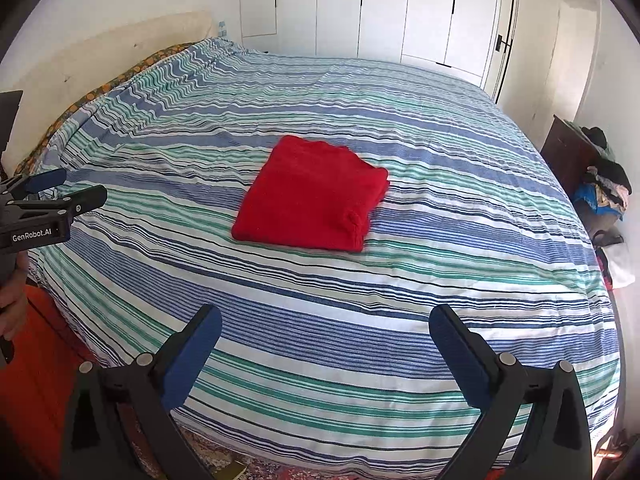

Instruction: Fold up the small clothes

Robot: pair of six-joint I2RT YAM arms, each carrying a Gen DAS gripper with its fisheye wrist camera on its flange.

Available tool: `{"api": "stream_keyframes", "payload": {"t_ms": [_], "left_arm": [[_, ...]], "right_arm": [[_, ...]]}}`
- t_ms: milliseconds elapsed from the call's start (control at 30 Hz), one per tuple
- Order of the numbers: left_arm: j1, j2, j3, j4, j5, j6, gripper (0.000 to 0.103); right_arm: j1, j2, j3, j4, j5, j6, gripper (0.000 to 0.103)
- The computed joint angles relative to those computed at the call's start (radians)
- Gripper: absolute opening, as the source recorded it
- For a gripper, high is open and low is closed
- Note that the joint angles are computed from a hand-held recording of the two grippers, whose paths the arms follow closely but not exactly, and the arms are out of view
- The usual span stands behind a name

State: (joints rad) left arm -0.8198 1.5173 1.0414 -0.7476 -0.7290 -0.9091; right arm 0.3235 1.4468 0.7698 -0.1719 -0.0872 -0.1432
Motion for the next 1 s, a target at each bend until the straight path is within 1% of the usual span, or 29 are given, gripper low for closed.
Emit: {"api": "stream_keyframes", "payload": {"t_ms": [67,167,200,267,333,467,600,667,800,867,1000], "left_arm": [[-0.016,-0.047,-0.024,0.003,-0.004,-0.012,0.100],[-0.071,-0.114,-0.073,0.002,-0.078,-0.057,0.100],[-0.085,-0.132,-0.086,0.000,-0.083,-0.057,0.100],[-0.098,-0.152,-0.089,-0.031,-0.047,-0.046,0.100],[-0.114,-0.145,-0.073,-0.096,-0.009,-0.081,0.100],[-0.165,-0.136,-0.063,-0.173,0.044,-0.147,0.100],[-0.212,-0.150,-0.066,-0.205,0.112,-0.175,0.102],[-0.246,-0.163,-0.065,-0.227,0.110,-0.195,0.102],[-0.275,-0.178,-0.042,-0.255,0.138,-0.204,0.102],[-0.276,-0.168,-0.019,-0.266,0.149,-0.200,0.102],[-0.284,-0.141,0.027,-0.284,0.140,-0.202,0.102]], "right_arm": [[0.014,-0.039,-0.005,-0.024,0.016,0.005,0.102],[0.031,-0.103,-0.015,-0.065,0.031,0.004,0.102],[0.039,-0.123,-0.018,-0.081,0.044,0.003,0.103],[0.053,-0.154,-0.016,-0.126,0.068,0.004,0.102],[0.062,-0.184,-0.010,-0.185,0.066,0.005,0.102],[0.088,-0.246,-0.003,-0.284,0.065,0.037,0.102],[0.086,-0.273,0.009,-0.369,0.016,0.072,0.102],[0.091,-0.287,0.012,-0.405,0.015,0.076,0.102],[0.114,-0.315,0.010,-0.450,0.058,0.080,0.102],[0.116,-0.319,0.016,-0.468,0.058,0.088,0.102],[0.130,-0.335,0.032,-0.497,0.067,0.102,0.102]]}}
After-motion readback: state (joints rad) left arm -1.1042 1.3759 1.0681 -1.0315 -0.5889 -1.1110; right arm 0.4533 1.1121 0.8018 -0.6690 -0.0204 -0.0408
